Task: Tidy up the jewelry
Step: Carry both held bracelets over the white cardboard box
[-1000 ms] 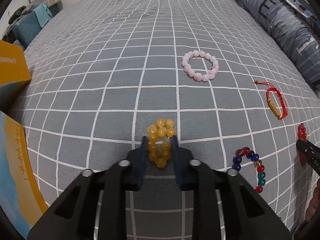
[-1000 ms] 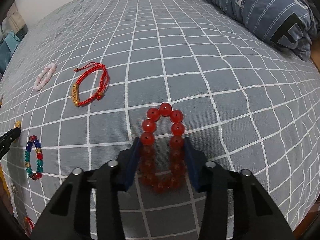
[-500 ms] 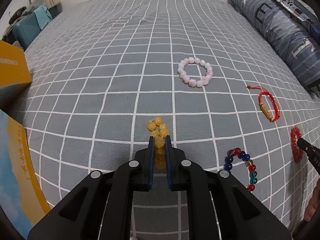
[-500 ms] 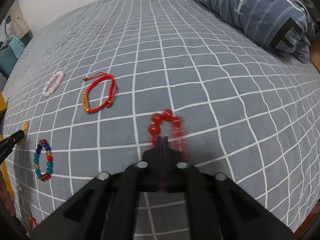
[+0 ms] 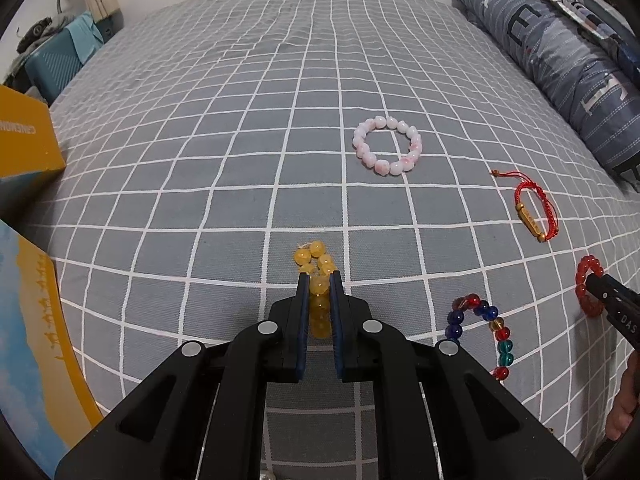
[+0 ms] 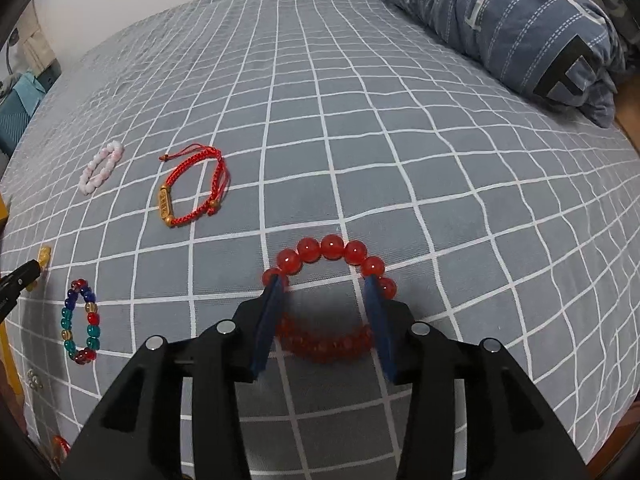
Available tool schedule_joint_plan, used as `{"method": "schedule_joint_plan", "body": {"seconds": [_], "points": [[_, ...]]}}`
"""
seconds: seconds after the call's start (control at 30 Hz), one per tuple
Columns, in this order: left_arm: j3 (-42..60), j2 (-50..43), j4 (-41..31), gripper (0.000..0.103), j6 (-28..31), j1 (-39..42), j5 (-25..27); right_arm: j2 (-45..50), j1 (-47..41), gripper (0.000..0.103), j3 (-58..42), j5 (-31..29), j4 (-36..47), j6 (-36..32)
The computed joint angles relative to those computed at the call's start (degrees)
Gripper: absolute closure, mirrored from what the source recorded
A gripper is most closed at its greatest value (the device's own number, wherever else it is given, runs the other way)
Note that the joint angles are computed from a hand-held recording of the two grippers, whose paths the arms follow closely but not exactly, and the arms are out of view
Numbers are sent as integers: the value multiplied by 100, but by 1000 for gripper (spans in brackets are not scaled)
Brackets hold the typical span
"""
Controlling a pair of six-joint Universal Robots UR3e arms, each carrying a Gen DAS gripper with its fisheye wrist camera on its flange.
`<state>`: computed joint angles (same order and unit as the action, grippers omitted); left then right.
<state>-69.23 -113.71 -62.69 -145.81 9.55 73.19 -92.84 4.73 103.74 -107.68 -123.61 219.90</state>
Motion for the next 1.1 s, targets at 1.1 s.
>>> {"method": "schedule_joint_plan", "body": {"seconds": [1.1], "points": [[-328,1085,-564,94,431,544,-695,-184,1002,90,-972,-805,749,515]]}}
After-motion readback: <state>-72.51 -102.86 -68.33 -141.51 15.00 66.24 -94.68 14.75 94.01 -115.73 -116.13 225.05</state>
